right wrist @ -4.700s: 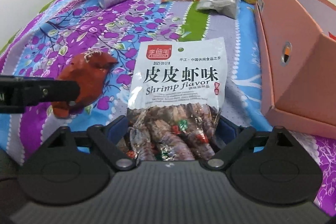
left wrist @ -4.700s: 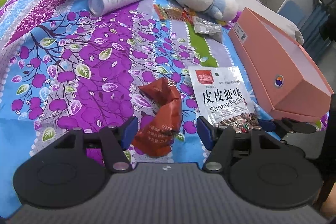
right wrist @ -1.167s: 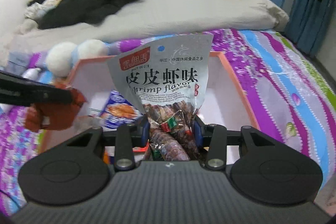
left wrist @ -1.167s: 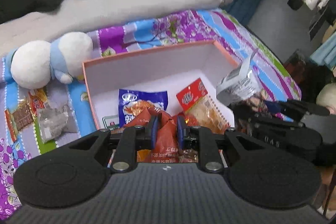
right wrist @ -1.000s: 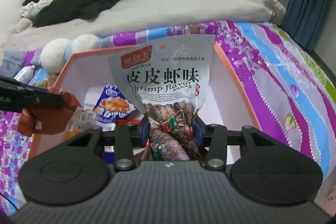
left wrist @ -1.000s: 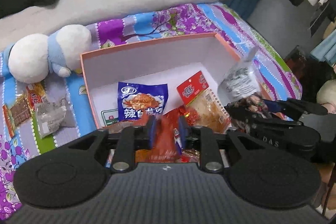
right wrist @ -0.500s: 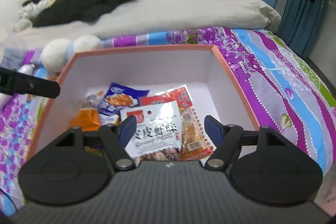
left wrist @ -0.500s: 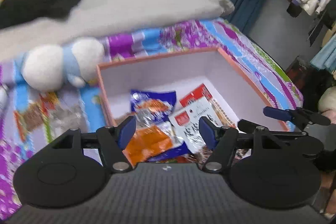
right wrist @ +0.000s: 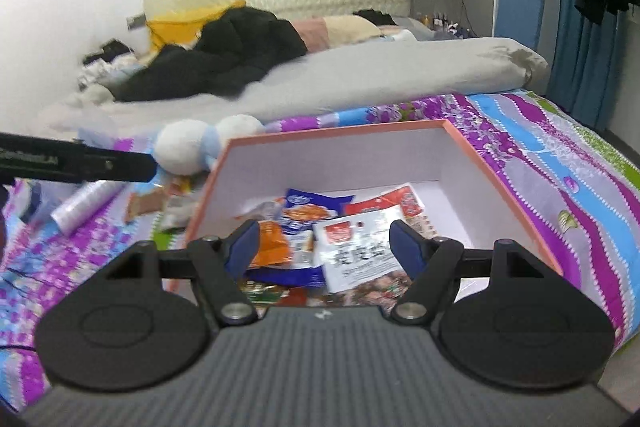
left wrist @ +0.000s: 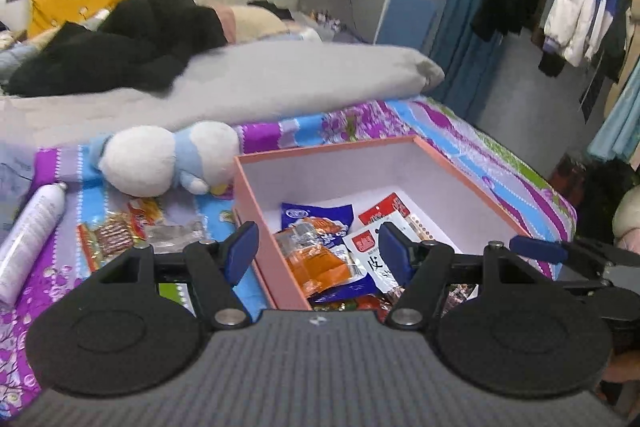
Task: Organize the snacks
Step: 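Withdraw both grippers from the pink box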
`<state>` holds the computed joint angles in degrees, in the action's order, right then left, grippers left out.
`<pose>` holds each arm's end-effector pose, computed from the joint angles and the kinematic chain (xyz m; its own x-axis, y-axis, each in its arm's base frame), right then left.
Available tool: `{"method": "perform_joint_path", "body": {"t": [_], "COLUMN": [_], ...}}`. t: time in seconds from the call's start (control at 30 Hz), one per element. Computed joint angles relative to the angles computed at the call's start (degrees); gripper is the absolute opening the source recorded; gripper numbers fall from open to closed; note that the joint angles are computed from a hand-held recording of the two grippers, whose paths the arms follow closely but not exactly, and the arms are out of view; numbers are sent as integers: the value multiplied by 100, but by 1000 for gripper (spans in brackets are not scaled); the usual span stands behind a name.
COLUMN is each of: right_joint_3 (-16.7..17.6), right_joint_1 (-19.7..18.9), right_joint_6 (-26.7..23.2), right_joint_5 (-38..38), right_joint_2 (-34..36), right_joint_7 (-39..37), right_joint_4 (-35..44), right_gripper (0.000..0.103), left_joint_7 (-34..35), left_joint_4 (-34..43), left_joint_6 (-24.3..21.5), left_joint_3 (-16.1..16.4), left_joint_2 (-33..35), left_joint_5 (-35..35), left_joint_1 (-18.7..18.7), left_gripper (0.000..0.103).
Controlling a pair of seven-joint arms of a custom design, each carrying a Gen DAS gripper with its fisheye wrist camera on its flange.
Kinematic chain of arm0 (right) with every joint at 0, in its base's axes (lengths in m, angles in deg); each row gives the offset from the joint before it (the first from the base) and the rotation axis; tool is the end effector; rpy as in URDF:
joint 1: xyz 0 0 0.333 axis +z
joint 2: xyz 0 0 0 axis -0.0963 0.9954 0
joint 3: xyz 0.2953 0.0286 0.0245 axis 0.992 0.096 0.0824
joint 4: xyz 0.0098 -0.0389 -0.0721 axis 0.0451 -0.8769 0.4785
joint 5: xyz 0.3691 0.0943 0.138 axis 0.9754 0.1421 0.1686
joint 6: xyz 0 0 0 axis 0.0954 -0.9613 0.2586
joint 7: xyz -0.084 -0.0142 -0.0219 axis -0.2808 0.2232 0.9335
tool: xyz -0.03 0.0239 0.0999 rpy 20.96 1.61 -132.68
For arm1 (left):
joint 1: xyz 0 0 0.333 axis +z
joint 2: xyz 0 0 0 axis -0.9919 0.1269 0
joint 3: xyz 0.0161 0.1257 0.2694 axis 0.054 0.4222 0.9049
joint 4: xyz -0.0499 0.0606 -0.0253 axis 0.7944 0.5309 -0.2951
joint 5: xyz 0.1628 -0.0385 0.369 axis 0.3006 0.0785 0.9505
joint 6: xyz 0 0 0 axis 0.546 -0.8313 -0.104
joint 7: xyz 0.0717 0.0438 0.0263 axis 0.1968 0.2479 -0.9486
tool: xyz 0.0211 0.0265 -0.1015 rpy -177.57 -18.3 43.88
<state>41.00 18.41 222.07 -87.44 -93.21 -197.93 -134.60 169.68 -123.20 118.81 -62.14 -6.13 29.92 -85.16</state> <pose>0.4401 0.3144 0.4311 -0.3402 -0.9328 -0.1193 -0.4605 0.2759 -0.8437 0.6621 -0.1985 0.4350 -0.6938 -0.6963 0.1839 -0.5153 0.3015 -0.8022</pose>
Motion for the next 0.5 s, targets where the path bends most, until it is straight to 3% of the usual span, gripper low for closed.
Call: {"method": "perform_joint_path", "body": {"t": [0.17,0.37,0.5], "right_joint_3": [155,350,445], "right_joint_1": [148,343,492], "right_joint_6": [-152,-402,-551], "right_joint_5": [-49,-62,-65], "right_joint_2": [-104,-239,-200], "right_joint_7": [445,795,775], "right_joint_4": [-132,-247,-172], "right_gripper": [73,73,73], "left_joint_7": [808,1493,1411], "left_joint_4": [-808,-1589,-2068], "left_joint_6": [31,-284,-408], "left_joint_3": [33,478,787], "left_joint_2": [-752,-1518,-1946], "left_joint_5": [-820,-1671,-1819], "left_joint_1": [179,55,-59], "left_gripper": [71,71,71]}}
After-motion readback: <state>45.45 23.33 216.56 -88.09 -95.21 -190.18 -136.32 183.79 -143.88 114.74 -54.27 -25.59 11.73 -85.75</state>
